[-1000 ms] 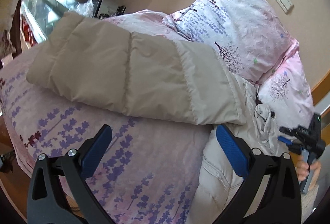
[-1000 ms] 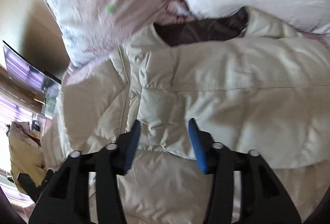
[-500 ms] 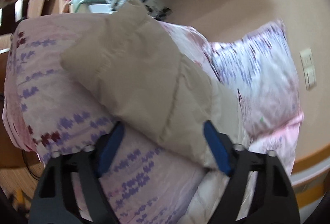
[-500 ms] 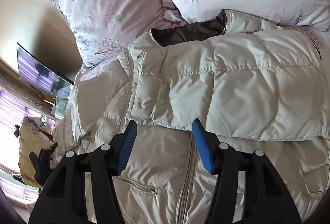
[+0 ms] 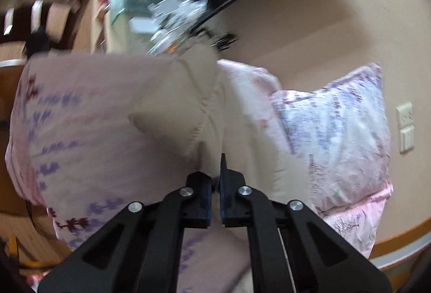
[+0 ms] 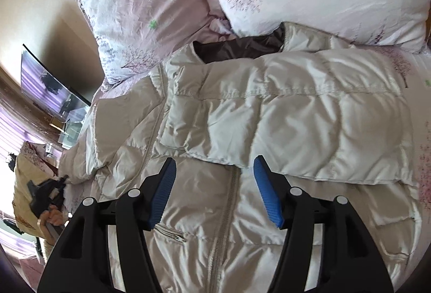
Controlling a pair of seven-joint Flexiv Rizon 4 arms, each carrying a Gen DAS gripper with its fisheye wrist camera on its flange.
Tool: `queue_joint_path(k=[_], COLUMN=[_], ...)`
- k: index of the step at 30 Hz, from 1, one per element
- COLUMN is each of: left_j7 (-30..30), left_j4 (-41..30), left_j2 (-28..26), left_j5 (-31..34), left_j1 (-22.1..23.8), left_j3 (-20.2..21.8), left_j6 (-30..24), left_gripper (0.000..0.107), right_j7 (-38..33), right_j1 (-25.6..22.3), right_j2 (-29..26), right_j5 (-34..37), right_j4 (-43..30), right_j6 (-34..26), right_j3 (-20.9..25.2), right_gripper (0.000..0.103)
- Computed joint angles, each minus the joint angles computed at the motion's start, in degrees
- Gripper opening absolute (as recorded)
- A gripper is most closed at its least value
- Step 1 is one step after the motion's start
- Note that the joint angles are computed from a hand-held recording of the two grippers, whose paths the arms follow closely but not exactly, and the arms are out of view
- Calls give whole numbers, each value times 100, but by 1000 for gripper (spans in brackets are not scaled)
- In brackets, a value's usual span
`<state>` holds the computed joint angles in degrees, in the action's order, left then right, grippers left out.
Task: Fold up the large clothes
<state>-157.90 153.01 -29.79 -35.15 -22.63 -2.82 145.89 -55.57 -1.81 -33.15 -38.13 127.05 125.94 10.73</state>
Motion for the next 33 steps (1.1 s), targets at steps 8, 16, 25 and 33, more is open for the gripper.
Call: queue_joint_path(k=[8, 16, 25, 33], left_j7=[2508, 3841, 4775, 5004], left_j4=[-1285, -3804, -6231, -7360], left_j2=[671, -85, -1479, -2071], left_j5=[-109, 1798, 2356, 2115], left_j1=[-352, 61, -302, -1051], left_j3=[-78, -798, -1114, -245], left_j6=[-349, -1609, -4248, -6116], left_gripper=[5, 5, 5, 25], right_j7=[-231, -282, -368, -58], right_j1=[90, 64, 144, -243], right_j2=[108, 66, -56, -187], right_j5=[640, 1215, 1735, 1306], right_j4=[164, 236, 144, -59], right_j6=[355, 659, 716, 531], right_j3=[-242, -412, -574, -365], right_gripper=[62, 62, 62, 62])
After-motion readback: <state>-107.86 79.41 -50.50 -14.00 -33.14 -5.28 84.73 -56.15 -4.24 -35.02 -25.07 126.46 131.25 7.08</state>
